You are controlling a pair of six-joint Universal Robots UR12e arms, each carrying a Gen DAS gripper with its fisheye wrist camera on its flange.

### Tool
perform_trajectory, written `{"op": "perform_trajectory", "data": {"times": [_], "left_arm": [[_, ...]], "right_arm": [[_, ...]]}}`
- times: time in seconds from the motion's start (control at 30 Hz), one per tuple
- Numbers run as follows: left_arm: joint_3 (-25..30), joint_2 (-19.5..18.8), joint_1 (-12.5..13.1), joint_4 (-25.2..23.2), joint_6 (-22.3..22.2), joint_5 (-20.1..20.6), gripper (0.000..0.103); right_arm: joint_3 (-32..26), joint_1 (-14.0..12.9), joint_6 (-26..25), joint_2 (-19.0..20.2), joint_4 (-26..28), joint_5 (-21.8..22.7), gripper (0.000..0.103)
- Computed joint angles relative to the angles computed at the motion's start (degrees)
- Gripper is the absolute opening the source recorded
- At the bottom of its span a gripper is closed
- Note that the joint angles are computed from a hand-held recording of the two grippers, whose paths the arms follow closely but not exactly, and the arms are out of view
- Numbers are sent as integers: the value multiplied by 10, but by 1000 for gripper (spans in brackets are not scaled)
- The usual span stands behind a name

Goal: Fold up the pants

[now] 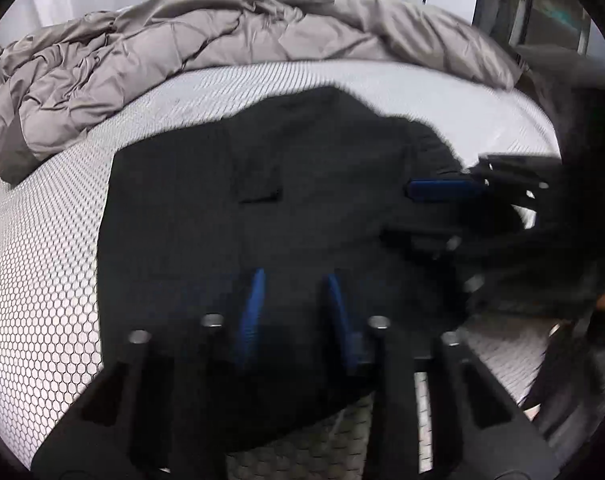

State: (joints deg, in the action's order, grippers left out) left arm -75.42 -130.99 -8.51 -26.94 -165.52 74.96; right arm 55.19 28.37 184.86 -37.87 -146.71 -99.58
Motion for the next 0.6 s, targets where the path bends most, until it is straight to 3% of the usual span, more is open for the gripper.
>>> {"op": "perform_trajectory", "data": {"times": [0.07, 0.17, 0.2, 0.27, 0.33, 0.37, 0.4, 0.47, 0.53, 0.6], "left_arm": [[-18, 8, 6, 13, 8, -12, 18], [-60, 28, 13, 56, 14, -3, 18], [-70, 32, 15, 64, 12, -4, 18], [-78, 37, 19, 68, 10, -6, 19], [-75, 40, 21, 66, 5, -3, 19], [-73, 41, 23, 71, 0, -10, 26], [-74, 42, 24, 87, -11, -19, 41], [-55, 32, 23, 106, -40, -11, 59], [-18, 13, 22, 78, -54, -8, 60], [25, -8, 21, 10, -45, 6, 60]], "right_arm": [[11, 2, -32, -4, 1, -19, 46], [62, -4, -16, -36, -15, -40, 48], [79, -6, -4, -47, -17, -51, 53], [96, -16, 38, -59, -16, -29, 62], [93, -20, 57, -58, -37, -15, 62], [100, -20, 53, -60, -76, -11, 62], [102, -19, 48, -60, -96, -3, 62], [76, -17, 43, -47, -90, 14, 62], [43, -16, 33, -30, -55, 33, 62], [-9, -10, 2, -2, 10, 23, 56]]}}
